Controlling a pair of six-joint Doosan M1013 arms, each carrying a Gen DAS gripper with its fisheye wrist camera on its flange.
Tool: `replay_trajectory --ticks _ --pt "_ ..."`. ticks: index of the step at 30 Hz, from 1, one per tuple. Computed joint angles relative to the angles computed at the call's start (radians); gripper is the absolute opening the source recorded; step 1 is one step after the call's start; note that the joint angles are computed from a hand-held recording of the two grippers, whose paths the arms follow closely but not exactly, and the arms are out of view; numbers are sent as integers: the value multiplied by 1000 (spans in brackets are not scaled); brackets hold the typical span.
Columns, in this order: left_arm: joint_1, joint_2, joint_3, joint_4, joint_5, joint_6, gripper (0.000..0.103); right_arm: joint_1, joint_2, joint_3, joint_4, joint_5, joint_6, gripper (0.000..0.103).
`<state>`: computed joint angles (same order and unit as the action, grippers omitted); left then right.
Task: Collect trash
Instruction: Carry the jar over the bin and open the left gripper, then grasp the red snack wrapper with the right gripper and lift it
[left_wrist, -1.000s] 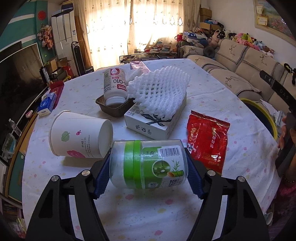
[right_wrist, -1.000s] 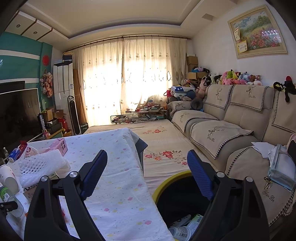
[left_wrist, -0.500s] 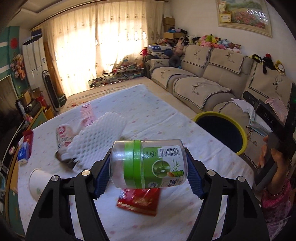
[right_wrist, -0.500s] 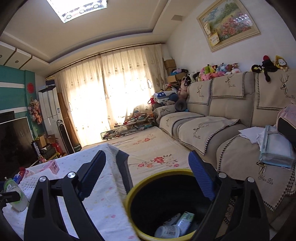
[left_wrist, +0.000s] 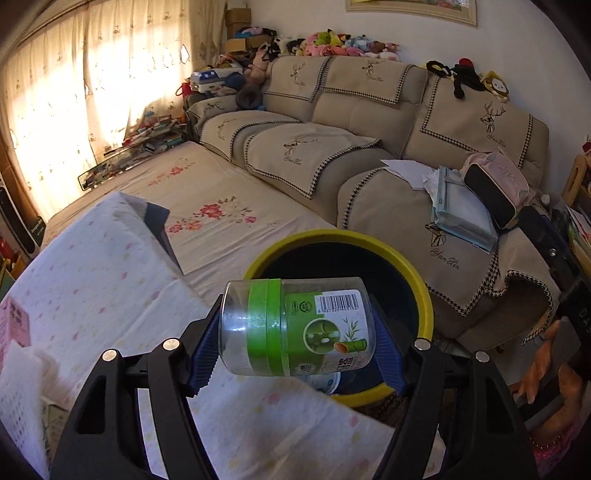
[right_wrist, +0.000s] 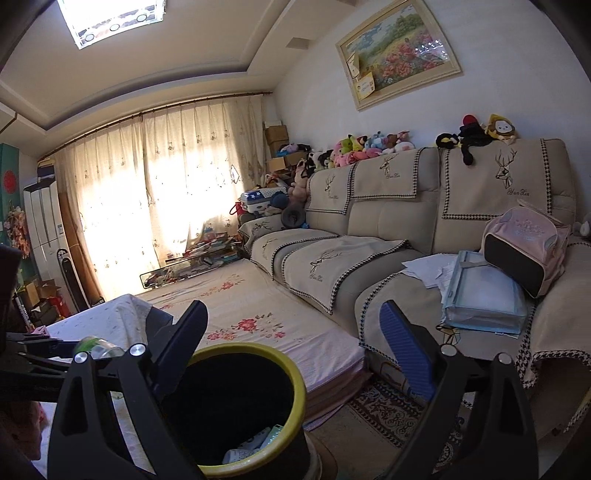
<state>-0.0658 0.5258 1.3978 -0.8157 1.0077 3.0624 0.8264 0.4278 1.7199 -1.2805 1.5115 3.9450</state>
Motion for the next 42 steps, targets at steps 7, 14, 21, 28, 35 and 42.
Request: replay_trajectory --ticks 7,14,21,28,35,42 --pt "-69 26 -1 70 -61 -69 77 -3 -17 29 32 7 26 90" --pt "-25 3 9 -41 -76 -14 86 -8 -14 26 34 -25 23 90" --pt "104 -16 -4 -238 -69 27 91 -13 9 -18 1 -112 -43 90" --pt "250 11 -56 -404 -192 16 93 -21 65 -127 -52 -282 -191 90" --pt "348 68 -115 -544 -386 59 95 -36 132 -267 -75 -512 -358 90" --pt "389 127 -142 -751 -569 181 95 -76 198 -428 152 -819 -748 90"
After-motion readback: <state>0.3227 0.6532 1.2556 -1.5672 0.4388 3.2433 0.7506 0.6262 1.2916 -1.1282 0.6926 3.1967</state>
